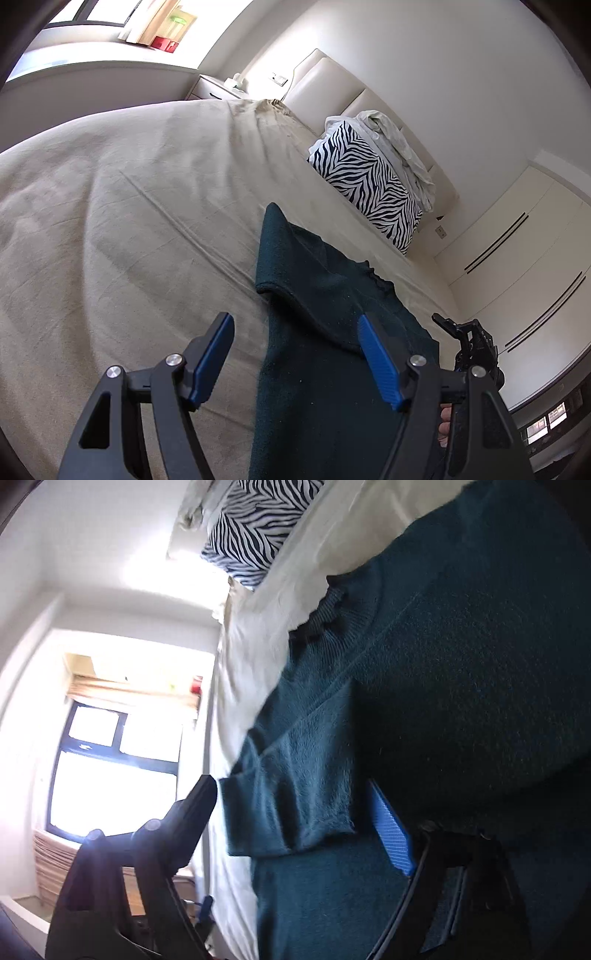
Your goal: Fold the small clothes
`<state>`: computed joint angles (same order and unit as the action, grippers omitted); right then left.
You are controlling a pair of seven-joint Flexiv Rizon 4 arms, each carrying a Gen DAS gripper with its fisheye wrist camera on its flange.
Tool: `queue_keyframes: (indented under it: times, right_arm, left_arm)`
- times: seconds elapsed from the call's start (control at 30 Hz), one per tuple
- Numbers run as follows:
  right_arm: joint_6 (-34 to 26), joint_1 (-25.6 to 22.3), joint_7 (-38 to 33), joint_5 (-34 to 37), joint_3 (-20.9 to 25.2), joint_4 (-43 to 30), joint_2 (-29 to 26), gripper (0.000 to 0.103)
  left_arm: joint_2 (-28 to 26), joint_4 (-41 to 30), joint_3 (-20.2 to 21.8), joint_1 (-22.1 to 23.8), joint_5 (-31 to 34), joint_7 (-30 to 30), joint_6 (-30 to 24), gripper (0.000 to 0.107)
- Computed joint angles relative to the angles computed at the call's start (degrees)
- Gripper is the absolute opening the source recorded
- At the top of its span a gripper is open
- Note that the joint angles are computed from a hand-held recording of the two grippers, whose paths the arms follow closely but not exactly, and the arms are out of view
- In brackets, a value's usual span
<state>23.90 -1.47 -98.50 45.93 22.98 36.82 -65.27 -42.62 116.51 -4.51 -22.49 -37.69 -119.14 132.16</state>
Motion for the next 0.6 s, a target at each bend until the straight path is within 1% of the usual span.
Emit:
queue_keyframes:
  times: [0.1, 0.17, 0.2, 0.23, 0.27, 0.3, 0.37, 0.43, 0.5, 0.53, 0.57, 0.6]
  right_arm:
    - [-0.5, 1.3, -0.9, -1.8, -0.9, -0.8, -0.2, 0.083]
    - [-0.8, 2.2, -1.6, -2.8, -1.3, -1.3, -0.2, 0.078]
    - [-1.3, 3.0, -1.8, -3.8, -1.7, -2.2, -0.5, 0.072]
    - [-3.0, 4.5, -1.5, -5.7, -2.8, -4.7, -1.6, 0.056]
    - [-4.5, 6.0, -0.7, -7.8, -4.0, -7.2, -2.7, 0.037]
    - [-4.9, 7.7, -0.5, -10.6, -5.8, -8.0, -2.9, 0.028]
    - [-2.5, 9.0, -1.8, -13.6, -7.2, -5.1, -1.0, 0.010]
    - [-0.1, 9.4, -2.5, -15.2, -7.2, -3.9, 0.0, 0.008]
    - [1.7, 8.9, -2.0, -15.5, -6.8, -4.6, -0.2, 0.008]
    - [3.2, 8.5, -1.4, -15.6, -6.8, -4.7, -0.1, 0.007]
    - [3.3, 8.0, -0.7, -15.7, -6.6, -5.7, -0.5, 0.007]
    - [3.3, 7.6, 0.4, -15.8, -6.6, -7.2, -1.2, 0.007]
  left_arm:
    - [0.0, -0.1, 0.0, 0.0, -0.2, -0.1, -0.3, 0.071]
    - [0.0, -0.2, 0.0, -0.2, -0.4, 0.0, -0.5, 0.071]
    - [0.0, -0.2, 0.1, -0.2, -0.5, 0.0, -0.5, 0.071]
    - [-0.1, -0.4, 0.1, -0.3, -0.5, 0.0, -0.7, 0.071]
    - [-0.1, -0.5, 0.1, -0.3, -0.6, 0.2, -1.0, 0.071]
    - [-0.2, -0.6, 0.0, -0.1, -0.4, 0.1, -1.3, 0.071]
    - [-0.3, -0.7, 0.1, 0.0, -0.3, 0.0, -1.5, 0.071]
    - [-0.2, -0.5, 0.3, 0.0, -0.4, 0.0, -1.7, 0.072]
    - [-0.2, -0.3, 0.4, 0.2, -0.8, -0.3, -1.8, 0.074]
    - [-0.2, -0.1, 0.1, 1.0, -0.1, -1.1, -1.7, 0.075]
    - [-0.1, 0.2, -0.6, 2.5, 2.0, -2.4, -1.4, 0.075]
    - [-0.1, 0.3, -0.6, 2.9, 2.7, -2.9, -1.3, 0.075]
